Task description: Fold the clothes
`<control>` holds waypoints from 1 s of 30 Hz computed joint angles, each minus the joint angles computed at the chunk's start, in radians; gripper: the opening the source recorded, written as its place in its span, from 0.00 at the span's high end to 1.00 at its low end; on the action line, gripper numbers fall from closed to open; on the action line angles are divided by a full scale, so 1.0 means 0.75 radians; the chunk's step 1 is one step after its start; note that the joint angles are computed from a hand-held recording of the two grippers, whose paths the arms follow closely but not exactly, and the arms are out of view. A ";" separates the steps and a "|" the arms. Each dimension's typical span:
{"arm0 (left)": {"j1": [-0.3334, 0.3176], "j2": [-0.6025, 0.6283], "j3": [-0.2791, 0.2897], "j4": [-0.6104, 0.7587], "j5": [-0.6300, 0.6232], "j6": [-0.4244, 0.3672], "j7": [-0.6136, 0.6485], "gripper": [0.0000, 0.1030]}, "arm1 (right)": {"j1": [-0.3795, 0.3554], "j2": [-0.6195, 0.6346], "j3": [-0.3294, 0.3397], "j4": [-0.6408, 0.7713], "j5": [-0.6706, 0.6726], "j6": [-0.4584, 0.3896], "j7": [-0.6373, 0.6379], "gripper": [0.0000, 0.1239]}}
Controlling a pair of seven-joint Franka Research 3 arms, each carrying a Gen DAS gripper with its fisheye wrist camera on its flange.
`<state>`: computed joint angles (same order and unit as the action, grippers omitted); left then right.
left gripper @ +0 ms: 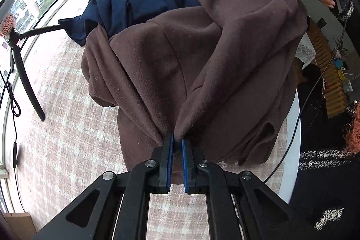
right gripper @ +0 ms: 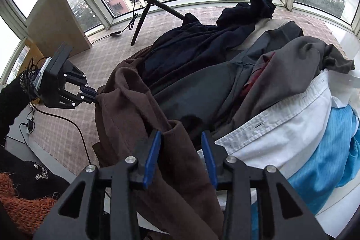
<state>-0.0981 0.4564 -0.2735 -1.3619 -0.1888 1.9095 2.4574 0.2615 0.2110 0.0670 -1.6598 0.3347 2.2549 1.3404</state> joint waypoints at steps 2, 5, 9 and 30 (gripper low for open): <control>0.004 -0.007 0.001 0.029 0.001 -0.017 0.003 0.91 | 0.009 -0.042 0.002 -0.074 -0.001 0.002 0.023 0.68; 0.004 -0.029 0.004 0.068 0.015 -0.027 0.024 0.87 | 0.018 -0.137 0.004 -0.231 0.018 0.084 0.066 0.61; -0.027 -0.109 -0.001 0.065 0.065 0.048 0.085 0.85 | 0.032 -0.258 0.012 -0.427 0.065 0.227 0.146 0.61; -0.345 0.134 -0.054 0.521 0.150 -0.389 0.247 0.98 | 0.069 -0.423 -0.003 -0.648 0.169 0.514 0.085 0.61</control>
